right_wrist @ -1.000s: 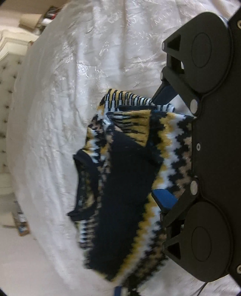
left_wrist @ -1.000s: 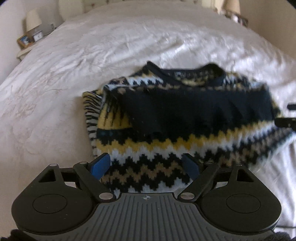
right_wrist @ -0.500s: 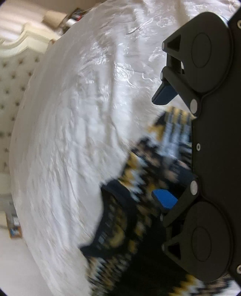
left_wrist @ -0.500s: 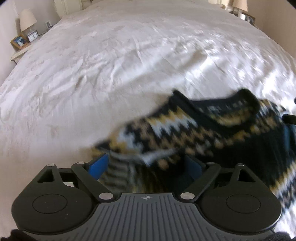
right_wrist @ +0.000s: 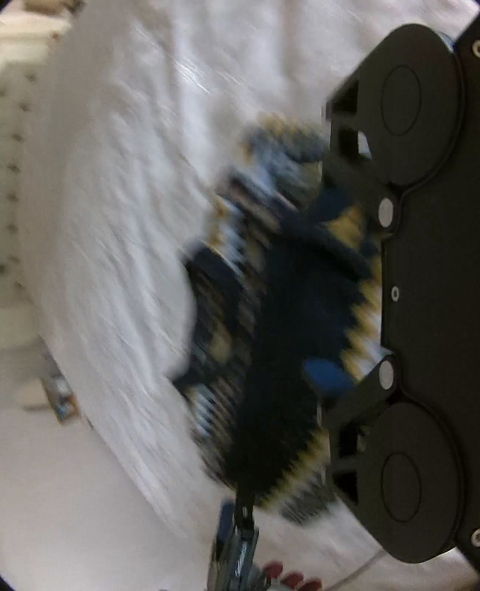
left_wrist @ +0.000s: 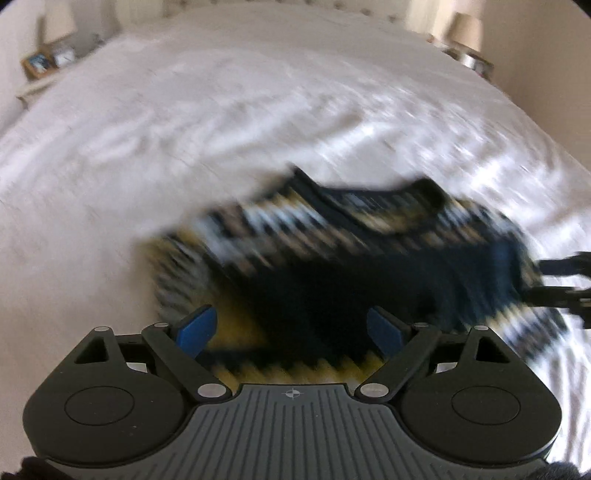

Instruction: Fold small clothes

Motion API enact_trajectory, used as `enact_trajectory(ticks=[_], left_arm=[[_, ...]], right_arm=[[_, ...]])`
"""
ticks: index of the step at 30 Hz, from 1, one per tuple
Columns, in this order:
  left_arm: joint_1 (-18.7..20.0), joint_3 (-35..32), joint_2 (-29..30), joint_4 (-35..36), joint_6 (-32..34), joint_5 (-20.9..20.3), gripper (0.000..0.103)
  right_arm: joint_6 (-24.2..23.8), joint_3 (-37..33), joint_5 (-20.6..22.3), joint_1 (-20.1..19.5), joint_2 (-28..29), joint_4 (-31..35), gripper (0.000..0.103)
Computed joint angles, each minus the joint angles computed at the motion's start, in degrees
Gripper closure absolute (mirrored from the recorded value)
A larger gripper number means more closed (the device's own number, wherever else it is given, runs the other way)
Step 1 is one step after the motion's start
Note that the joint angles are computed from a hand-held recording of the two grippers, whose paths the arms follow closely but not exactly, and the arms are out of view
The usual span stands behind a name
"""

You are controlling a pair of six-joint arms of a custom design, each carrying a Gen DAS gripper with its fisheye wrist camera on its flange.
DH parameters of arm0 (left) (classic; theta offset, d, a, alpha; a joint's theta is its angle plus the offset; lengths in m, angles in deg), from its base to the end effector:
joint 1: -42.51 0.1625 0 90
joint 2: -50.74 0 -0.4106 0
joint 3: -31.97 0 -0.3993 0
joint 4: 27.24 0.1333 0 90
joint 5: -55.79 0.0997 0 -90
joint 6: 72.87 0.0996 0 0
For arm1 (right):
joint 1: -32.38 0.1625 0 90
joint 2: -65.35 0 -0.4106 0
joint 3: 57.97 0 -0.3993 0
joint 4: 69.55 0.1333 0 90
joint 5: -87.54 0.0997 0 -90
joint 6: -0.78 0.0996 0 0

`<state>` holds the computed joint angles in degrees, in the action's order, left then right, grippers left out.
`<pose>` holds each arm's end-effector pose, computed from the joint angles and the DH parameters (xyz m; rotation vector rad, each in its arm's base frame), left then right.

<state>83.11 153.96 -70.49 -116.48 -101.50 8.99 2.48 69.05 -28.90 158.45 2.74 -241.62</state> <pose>-0.0846 -0.3379 0.4331 0.4590 2.4327 -0.5915 0.3565 -0.3384 0.1122 0.7140 -2.6473 0.6111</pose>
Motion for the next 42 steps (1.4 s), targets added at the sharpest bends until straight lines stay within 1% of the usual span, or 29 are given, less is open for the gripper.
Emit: enact_trajectory(ticks=[2, 4, 5, 7, 10, 11, 15, 17, 19, 21, 23, 24, 27, 29, 31, 34, 38, 40, 41, 42], left_arm=[[-1.53, 1.29, -1.82, 2.36, -2.08, -3.54, 0.015], [-1.01, 2.01, -2.33, 1.85, -1.56, -6.90, 0.015], [-0.50, 2.32, -2.19, 1.03, -0.55, -7.98, 0.015], [1.81, 2.36, -0.80, -1.71, 3.15, -9.39, 0.015], [5.89, 1.37, 2.91, -7.22, 7.44, -9.19, 0.015], [7.72, 0.63, 4.77, -10.15, 9.33, -9.21, 0.015], [10.80, -1.71, 9.56, -18.24, 13.64, -6.92, 0.015], [11.24, -2.71, 10.89, -22.49, 15.30, -5.69, 0.014], [10.88, -3.40, 11.65, -23.60, 15.45, -3.45, 0.014], [10.08, -3.67, 11.43, -22.67, 14.28, -0.95, 0.014], [8.91, -3.16, 10.09, -20.36, 13.02, 0.55, 0.014], [8.44, -2.97, 9.43, -18.82, 12.93, 0.74, 0.014], [7.43, -1.53, 7.33, -13.70, 13.67, 0.45, 0.014], [7.52, -1.03, 6.76, -10.80, 13.72, 0.04, 0.014], [8.16, -0.71, 6.41, -10.89, 14.14, -0.05, 0.014], [10.63, -1.83, 9.45, -14.26, 15.99, 1.25, 0.014], [14.51, -5.56, 15.95, -18.29, 16.27, 3.95, 0.014], [15.94, -7.45, 18.37, -17.68, 14.44, 5.71, 0.014], [16.73, -8.42, 19.40, -17.21, 13.77, 6.29, 0.014], [17.53, -9.32, 20.10, -16.81, 13.42, 6.18, 0.014]], right_arm=[[2.66, 0.96, 1.39, 0.65, -0.03, 2.39, 0.036], [4.00, 1.53, 2.23, 0.89, 0.54, 2.53, 0.036], [3.70, 1.61, 3.20, 0.56, 0.88, 1.92, 0.036], [2.12, 0.79, 5.06, -0.32, 1.86, 1.42, 0.036], [-0.35, -2.39, 4.84, -2.16, 4.63, 0.67, 0.036], [-0.95, -3.55, 4.42, -2.67, 5.45, 0.23, 0.036], [-5.56, -9.00, 1.92, -3.98, 9.14, -2.44, 0.036], [-6.69, -10.99, 1.81, -4.46, 10.05, -4.48, 0.035], [-7.05, -12.30, 0.29, -4.30, 10.66, -6.07, 0.034], [-5.80, -12.78, -0.66, -4.30, 10.57, -5.82, 0.034], [-4.76, -11.87, -0.54, -4.16, 9.78, -5.70, 0.032], [-4.65, -11.00, -0.37, -4.00, 9.28, -5.60, 0.030], [-4.77, -8.65, -0.53, -3.70, 8.16, -3.67, 0.028], [-3.93, -7.72, -2.16, -3.70, 7.89, -1.51, 0.028], [-2.98, -7.24, -3.92, -3.95, 8.07, -1.07, 0.028], [-3.36, -8.51, -6.04, -4.59, 9.09, -1.49, 0.028], [-4.00, -11.97, -8.14, -5.83, 11.02, -0.65, 0.027], [-3.04, -13.76, -10.50, -6.34, 12.09, 0.74, 0.027], [-1.80, -14.47, -11.51, -6.58, 12.23, 1.99, 0.027], [-0.84, -14.61, -12.18, -6.77, 12.22, 2.29, 0.027]])
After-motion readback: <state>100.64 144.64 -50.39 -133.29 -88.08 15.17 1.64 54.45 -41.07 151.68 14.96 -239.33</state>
